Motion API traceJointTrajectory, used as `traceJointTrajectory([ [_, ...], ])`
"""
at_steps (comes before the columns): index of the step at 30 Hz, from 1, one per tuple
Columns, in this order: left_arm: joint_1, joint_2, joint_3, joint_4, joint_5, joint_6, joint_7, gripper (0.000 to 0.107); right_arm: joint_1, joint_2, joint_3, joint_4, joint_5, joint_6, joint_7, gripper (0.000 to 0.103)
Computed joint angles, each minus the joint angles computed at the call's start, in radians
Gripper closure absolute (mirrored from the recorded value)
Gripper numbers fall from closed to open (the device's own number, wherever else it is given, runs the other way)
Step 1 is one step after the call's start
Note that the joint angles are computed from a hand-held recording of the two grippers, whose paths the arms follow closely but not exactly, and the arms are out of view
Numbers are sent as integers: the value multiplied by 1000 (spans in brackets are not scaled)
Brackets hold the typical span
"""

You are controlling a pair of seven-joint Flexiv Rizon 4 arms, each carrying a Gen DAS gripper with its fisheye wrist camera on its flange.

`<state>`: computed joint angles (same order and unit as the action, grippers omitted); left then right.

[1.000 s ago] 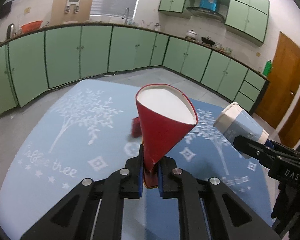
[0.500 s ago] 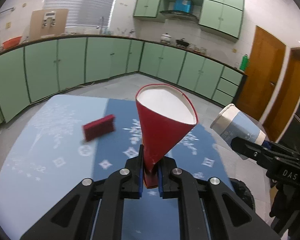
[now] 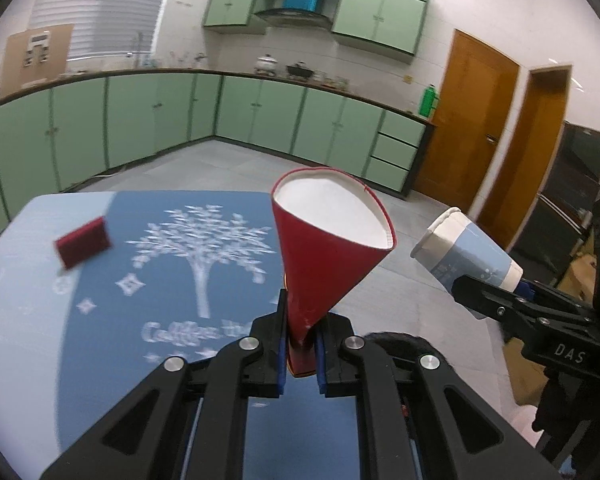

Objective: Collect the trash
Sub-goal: 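Carry the red cup and white-blue paper cup off the table over the black bin, then open both tools to drop the two cups into the bin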

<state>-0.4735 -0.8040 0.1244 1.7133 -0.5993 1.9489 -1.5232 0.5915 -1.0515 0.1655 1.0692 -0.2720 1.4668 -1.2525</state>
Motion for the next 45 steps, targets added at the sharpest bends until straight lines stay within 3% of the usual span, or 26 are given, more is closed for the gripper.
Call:
traceJointTrajectory([
  [11, -8, -89, -66, -174, 108, -97, 2, 96, 14, 127, -193, 294, 8, 158, 159, 43],
  [16, -26, -142, -53, -251, 152, -143, -18, 96, 34, 155, -270, 381, 10, 208, 210, 43],
  [22, -49, -195, -28, -337, 192, -197, -48, 96, 34, 156, -306, 414, 13, 229, 240, 43],
  [32, -65, -271, 18, -486, 267, -319, -139, 93, -20, 109, -280, 376, 4, 195, 262, 39],
  [35, -66, -291, 36, -529, 296, -363, -171, 82, -43, 80, -261, 341, -6, 164, 270, 38],
  [37, -65, -300, 45, -549, 314, -378, -197, 68, -56, 64, -252, 326, -9, 152, 277, 33],
  [39, -56, -300, 40, -557, 336, -386, -215, 67, -59, 53, -255, 318, -10, 143, 289, 27],
  [42, -50, -290, 45, -547, 366, -384, -248, 56, -58, 52, -263, 316, -12, 142, 303, 17],
  [45, -43, -278, 44, -531, 384, -375, -274, 49, -52, 57, -272, 323, -13, 157, 314, 13],
])
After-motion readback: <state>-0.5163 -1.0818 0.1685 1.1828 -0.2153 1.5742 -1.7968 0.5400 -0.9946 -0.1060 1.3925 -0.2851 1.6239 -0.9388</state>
